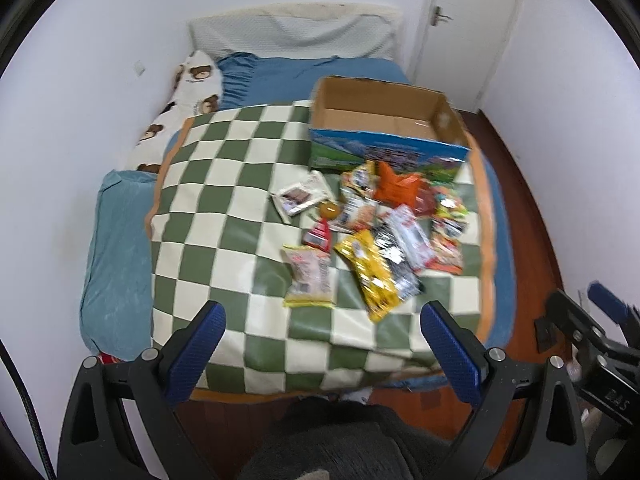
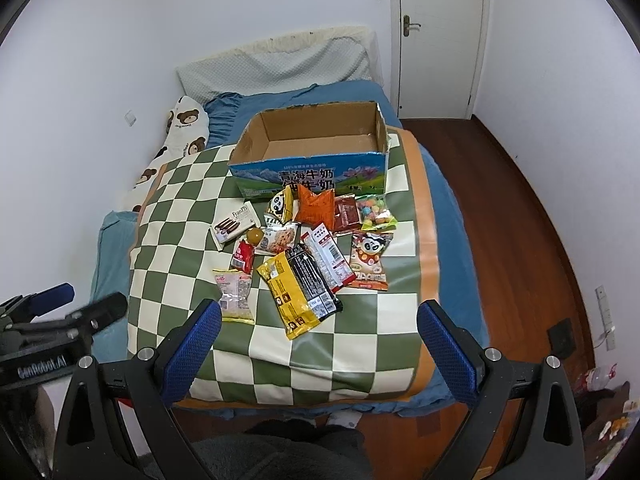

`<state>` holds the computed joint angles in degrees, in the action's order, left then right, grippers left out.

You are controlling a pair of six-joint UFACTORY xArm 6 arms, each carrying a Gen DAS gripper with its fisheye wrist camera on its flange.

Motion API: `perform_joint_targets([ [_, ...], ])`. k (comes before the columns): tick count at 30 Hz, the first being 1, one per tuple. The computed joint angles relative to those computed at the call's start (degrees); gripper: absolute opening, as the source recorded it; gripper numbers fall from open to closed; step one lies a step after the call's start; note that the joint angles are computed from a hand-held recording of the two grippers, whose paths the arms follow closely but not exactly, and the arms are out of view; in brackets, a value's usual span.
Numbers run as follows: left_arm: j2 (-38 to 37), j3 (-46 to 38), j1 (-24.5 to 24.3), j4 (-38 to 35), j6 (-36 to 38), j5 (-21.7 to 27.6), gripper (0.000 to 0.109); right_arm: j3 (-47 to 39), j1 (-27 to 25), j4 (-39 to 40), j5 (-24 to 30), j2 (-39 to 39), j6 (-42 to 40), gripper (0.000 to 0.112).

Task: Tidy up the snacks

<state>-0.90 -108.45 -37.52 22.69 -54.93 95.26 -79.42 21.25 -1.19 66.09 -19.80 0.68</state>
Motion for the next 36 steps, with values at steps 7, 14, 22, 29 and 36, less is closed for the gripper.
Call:
perform_joint_targets([
  [7,-3.0,16.7,13.4,-9.6,-0.9,-9.2,0.100,3.6,-1.7,3.9,-9.1,10.6,-3.1,0.100],
  [14,3.3,24.7,20.2,-19.6,7.8,-19.6,0.100,-1.1,0.3,2.9,-13.2,28.2,-6.3,0.100],
  [22,18.4,20.2,21.0,-23.9,15.6,-25.5,0.066,-3.1,1.5,-2.3,-12.8,35.0,-6.0,0.100],
  [29,10.3,32.1,22.8,-20.5,15.8,-29.4,0.055,-7.1,3.4,-3.0,-11.9,40.6,-8.1,0.100],
  [36,7.3,40.3,25.7,-22.8,15.0,-34.8,0.057,-15.9,6.6,-9.7,-8.5,51.8,-7.0,0.101],
])
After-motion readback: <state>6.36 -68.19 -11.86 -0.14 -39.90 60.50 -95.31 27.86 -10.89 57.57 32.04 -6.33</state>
